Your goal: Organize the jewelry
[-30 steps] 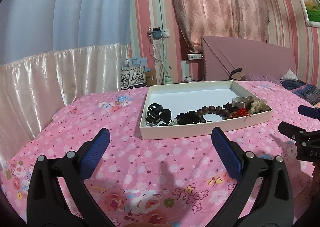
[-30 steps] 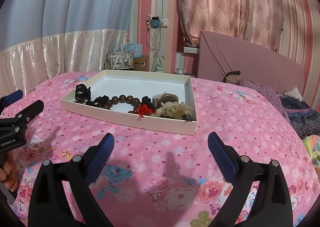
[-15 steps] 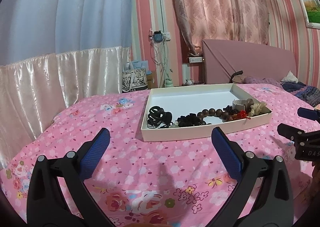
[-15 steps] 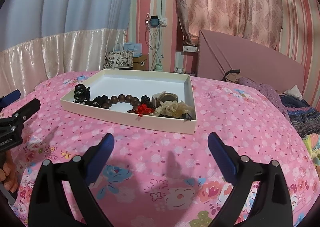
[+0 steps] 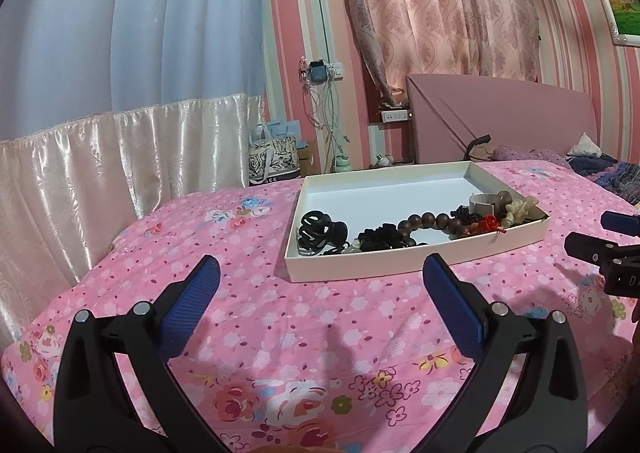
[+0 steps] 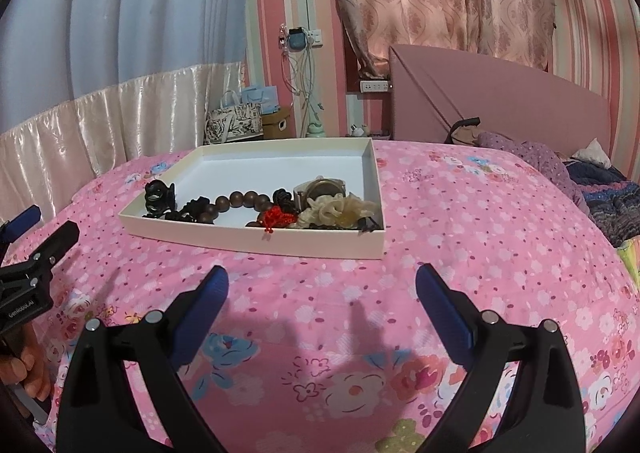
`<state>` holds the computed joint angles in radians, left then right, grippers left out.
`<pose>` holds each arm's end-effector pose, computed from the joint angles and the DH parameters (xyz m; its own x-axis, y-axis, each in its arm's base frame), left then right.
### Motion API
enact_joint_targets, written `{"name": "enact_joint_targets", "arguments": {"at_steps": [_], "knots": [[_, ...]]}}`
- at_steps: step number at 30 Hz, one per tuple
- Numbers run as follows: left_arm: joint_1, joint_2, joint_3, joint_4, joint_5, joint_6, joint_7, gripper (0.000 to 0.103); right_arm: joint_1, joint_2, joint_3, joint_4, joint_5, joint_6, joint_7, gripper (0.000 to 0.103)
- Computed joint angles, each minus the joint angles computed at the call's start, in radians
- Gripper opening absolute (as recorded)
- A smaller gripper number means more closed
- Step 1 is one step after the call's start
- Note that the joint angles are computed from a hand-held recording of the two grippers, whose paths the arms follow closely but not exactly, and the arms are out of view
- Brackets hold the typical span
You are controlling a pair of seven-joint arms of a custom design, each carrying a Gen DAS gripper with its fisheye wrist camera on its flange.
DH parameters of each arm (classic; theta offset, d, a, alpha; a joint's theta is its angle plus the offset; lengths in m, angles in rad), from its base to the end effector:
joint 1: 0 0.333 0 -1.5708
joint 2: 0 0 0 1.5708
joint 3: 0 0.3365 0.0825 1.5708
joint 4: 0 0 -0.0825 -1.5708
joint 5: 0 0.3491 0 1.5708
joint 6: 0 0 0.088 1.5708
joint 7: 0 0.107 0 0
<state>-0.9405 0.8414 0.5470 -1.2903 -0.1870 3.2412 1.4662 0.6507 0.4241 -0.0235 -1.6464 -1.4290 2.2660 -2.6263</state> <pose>0.6360 -0.4373 0.4670 -0.4129 -0.9011 -0.1327 -0.2584 0.2556 -0.9316 0.5620 0.3789 0.4428 -0.4089 -0.8961 -0.1726 -0.2990 0.3102 -0.9024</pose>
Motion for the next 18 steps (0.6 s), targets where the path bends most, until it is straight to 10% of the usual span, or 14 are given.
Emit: {"name": "enact_joint_targets", "arguments": {"at_steps": [18], "knots": [[0.001,-0.004,0.002,-0.007,0.005,0.0,-0.023,0.1,-0.001,-0.005,0.001,-0.009,-0.006,0.006,0.018,0.095]]}}
